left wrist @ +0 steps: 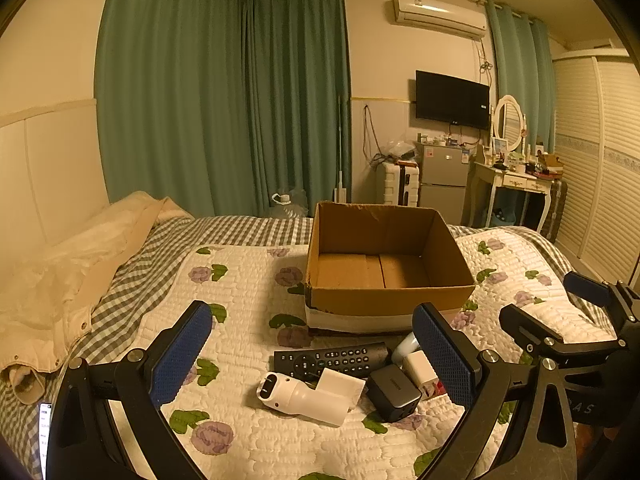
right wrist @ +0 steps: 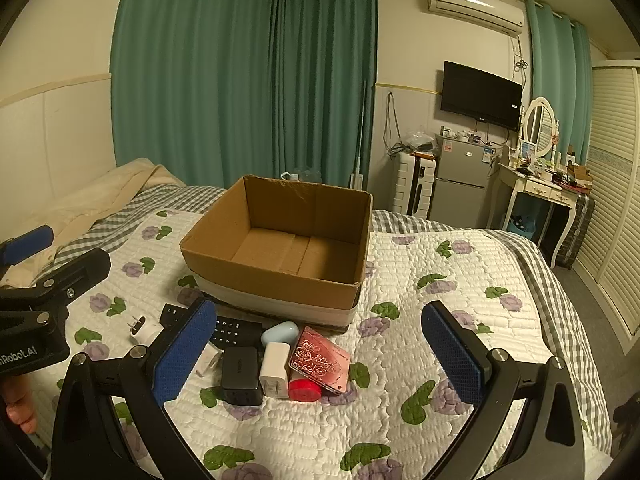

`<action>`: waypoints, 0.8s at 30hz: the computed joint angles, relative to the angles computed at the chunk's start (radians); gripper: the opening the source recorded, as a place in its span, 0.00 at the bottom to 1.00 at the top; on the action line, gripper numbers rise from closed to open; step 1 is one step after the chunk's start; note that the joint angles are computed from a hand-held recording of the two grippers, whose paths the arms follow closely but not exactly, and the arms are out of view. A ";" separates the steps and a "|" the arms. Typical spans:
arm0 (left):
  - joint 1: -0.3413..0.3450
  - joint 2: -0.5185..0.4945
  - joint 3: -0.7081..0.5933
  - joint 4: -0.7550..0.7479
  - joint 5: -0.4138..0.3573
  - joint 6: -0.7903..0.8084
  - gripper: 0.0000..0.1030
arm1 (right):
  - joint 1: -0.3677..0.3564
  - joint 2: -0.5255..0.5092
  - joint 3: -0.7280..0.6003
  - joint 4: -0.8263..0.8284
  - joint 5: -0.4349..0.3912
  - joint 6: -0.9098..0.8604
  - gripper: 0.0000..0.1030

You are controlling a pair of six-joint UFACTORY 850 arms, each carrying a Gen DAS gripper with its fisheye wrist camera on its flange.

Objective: Organize rigid objects

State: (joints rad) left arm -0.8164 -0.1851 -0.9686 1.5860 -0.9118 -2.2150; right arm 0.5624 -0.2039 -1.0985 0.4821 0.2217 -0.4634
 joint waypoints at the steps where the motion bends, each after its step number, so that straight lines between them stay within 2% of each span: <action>1: 0.001 0.002 0.000 0.003 -0.001 -0.001 0.99 | 0.001 0.000 0.001 -0.002 0.000 0.001 1.00; 10: 0.004 0.018 0.020 0.006 -0.018 -0.016 0.98 | -0.005 -0.004 -0.012 0.003 -0.031 -0.016 1.00; 14: 0.054 0.002 0.033 -0.035 0.044 -0.019 0.97 | -0.008 -0.028 -0.026 0.055 -0.055 -0.070 1.00; 17: 0.092 -0.050 0.020 -0.092 0.099 0.016 0.97 | -0.011 -0.051 -0.040 0.125 -0.079 -0.140 1.00; 19: 0.115 -0.082 0.011 -0.120 0.148 0.038 0.97 | -0.012 -0.065 -0.046 0.144 -0.094 -0.160 1.00; 21: 0.143 -0.115 0.000 -0.161 0.231 0.068 0.97 | -0.012 -0.082 -0.056 0.182 -0.111 -0.199 1.00; 24: 0.142 -0.156 -0.022 -0.187 0.242 0.121 0.97 | -0.012 -0.101 -0.070 0.291 -0.133 -0.314 1.00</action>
